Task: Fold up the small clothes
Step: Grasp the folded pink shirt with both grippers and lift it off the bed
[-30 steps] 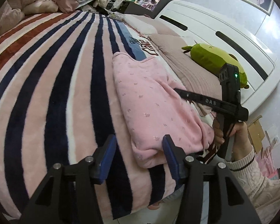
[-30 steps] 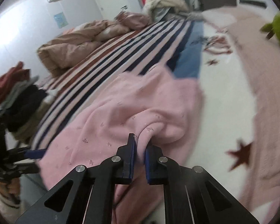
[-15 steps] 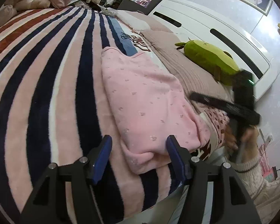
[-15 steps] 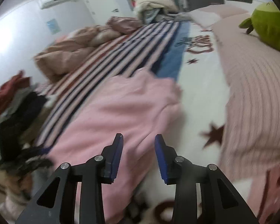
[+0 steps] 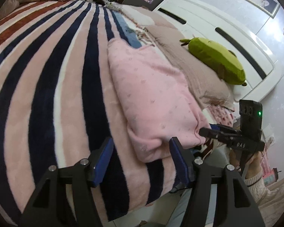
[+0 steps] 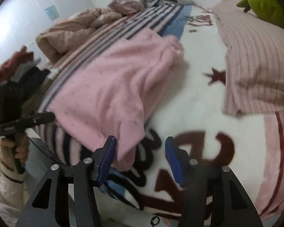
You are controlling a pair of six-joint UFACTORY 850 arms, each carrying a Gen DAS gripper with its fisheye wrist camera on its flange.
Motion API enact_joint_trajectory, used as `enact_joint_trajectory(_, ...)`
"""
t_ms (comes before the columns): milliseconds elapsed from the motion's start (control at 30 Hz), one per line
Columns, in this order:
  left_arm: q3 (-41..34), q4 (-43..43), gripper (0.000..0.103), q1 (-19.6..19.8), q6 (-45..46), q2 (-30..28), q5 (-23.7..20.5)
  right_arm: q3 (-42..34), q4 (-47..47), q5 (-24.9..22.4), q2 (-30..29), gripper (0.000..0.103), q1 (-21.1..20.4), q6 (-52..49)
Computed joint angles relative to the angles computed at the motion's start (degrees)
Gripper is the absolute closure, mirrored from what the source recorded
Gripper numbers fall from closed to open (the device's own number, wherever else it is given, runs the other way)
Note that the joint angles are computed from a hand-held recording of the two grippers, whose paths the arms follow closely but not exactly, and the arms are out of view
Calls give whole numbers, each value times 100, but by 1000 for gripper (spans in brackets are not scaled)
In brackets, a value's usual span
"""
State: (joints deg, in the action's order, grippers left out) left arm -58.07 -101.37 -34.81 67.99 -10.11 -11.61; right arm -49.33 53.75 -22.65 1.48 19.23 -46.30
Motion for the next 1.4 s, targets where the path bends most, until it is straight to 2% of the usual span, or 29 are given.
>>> enact_joint_trajectory(67, -56, 29, 40, 24, 41, 39, 86, -186, 890, -270, -63, 53, -233, -751)
enact_joint_trajectory(133, -212, 565, 39, 58, -373, 9, 177, -519, 1312, -392, -263, 47, -412, -1154)
enact_joint_trajectory(200, -405, 934, 39, 113, -663, -89, 193, -956, 1064, -277, -604, 46, -450, -890)
enact_joint_trajectory(333, -721, 1095, 39, 234, -937, -342, 79, -1986, 403, -621, -1612, 48, -532, -62)
enact_joint_trajectory(367, -762, 1123, 39, 250, -977, -387, 44, -2226, 207, -659, -1872, 54, -505, 106)
enact_joint_trajectory(400, -812, 1242, 39, 248, -1097, -434, 36, -2342, 144, -612, -2006, 86, -476, 125)
enact_joint_trajectory(433, -854, 1416, 39, 246, -1243, -482, 22, -2403, 180, -597, -2084, 93, -463, 52)
enact_joint_trajectory(500, -886, 1634, 39, 254, -1415, -530, -14, -2434, 432, -414, -2163, 94, -459, -105)
enact_joint_trajectory(567, -893, 1848, 39, 281, -1599, -561, -66, -2465, -16, -82, -2201, 94, -407, 411)
enact_joint_trajectory(667, -918, 1726, 39, 371, -1510, -617, -262, -2499, -601, -108, -2183, 87, -399, 952)
enact_joint_trajectory(767, -982, 1403, 37, 489, -1158, -675, -503, -2277, -247, -399, -1915, 61, -494, 587)
enact_joint_trajectory(800, -1029, 1312, 37, 556, -1064, -727, -648, -2185, 50, -617, -1829, 47, -564, 311)
enact_joint_trajectory(833, -1085, 1313, 37, 594, -1088, -789, -736, -2098, 294, -923, -1760, 41, -651, 92)
enact_joint_trajectory(933, -1484, 2080, 37, 710, -1899, -1158, -1029, -2014, 387, -1672, -1770, 40, -789, 139)
enact_joint_trajectory(1000, -1747, 2081, 37, 775, -1949, -1436, -1382, -2030, 786, -2469, -1980, 40, -908, -84)
enact_joint_trajectory(1033, -1854, 2087, 43, 784, -2003, -1544, -1470, -2042, 971, -2760, -2097, 40, -936, -208)
enact_joint_trajectory(1067, -1985, 2108, 50, 794, -2092, -1668, -1559, -2035, 1120, -2813, -2194, 41, -922, -281)
enact_joint_trajectory(1100, -2121, 2182, 63, 799, -2235, -1785, -1640, -1978, 1257, -2722, -2196, 49, -901, -373)
enact_joint_trajectory(1133, -2258, 2349, 75, 790, -2479, -1880, -1663, -1968, 1410, -2674, -2229, 64, -885, -452)
enact_joint_trajectory(1200, -2415, 2825, 81, 734, -2854, -1911, -1566, -2005, 1760, -2763, -2353, 82, -886, -448)
enact_joint_trajectory(1333, -2461, 3610, 84, 589, -3309, -1538, -1194, -1848, 2151, -2474, -2133, 86, -735, -840)
enact_joint_trajectory(1400, -2468, 4179, 84, 541, -3692, -1292, -1024, -1760, 2587, -2567, -1918, 87, -704, -1113)
